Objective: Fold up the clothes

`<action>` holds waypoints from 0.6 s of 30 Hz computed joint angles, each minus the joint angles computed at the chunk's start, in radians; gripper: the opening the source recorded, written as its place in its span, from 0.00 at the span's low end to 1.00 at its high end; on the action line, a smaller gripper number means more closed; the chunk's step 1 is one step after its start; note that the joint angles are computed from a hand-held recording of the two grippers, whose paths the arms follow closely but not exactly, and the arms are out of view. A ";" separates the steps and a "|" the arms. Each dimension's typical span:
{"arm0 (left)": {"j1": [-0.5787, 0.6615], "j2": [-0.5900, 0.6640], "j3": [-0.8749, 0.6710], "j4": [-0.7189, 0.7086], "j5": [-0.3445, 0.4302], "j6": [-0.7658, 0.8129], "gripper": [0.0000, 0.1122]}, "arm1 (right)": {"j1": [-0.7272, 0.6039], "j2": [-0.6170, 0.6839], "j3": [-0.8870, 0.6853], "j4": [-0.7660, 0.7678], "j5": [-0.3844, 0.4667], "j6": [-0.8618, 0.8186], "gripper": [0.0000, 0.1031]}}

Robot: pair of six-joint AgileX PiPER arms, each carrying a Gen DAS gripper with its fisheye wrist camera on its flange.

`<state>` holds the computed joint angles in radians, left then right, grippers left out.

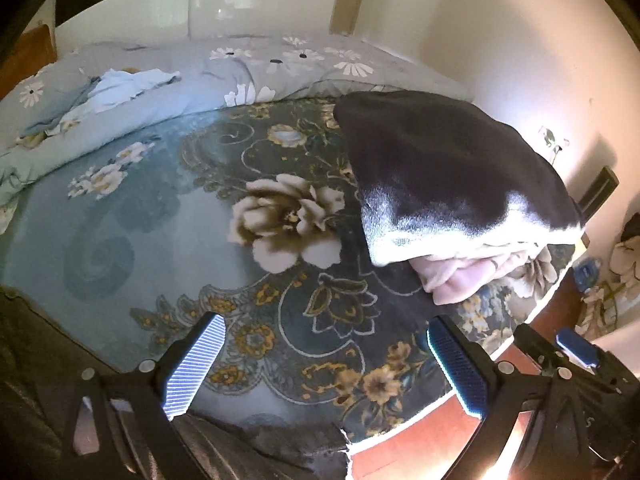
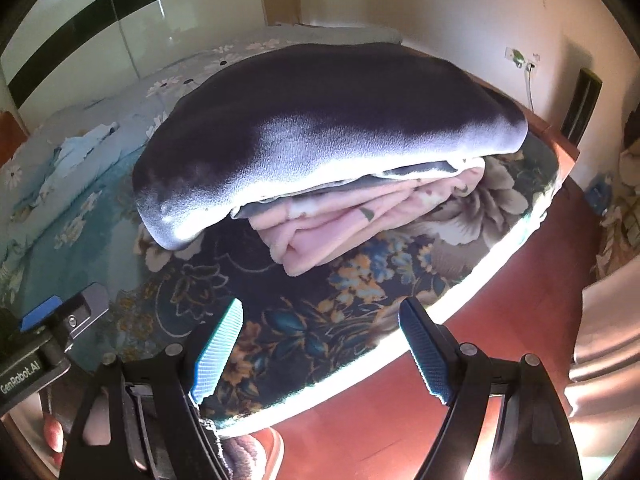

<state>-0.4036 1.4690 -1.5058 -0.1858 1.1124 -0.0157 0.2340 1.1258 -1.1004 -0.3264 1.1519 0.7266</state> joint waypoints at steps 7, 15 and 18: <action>-0.003 -0.001 0.002 0.012 0.008 -0.009 0.92 | 0.029 0.012 -0.017 -0.028 0.023 0.016 0.79; -0.022 0.006 0.007 0.010 0.033 0.019 0.92 | 0.049 0.031 -0.029 -0.045 0.039 0.035 0.79; -0.015 0.012 0.005 0.003 0.042 0.020 0.92 | 0.053 0.033 -0.030 -0.048 0.042 0.037 0.79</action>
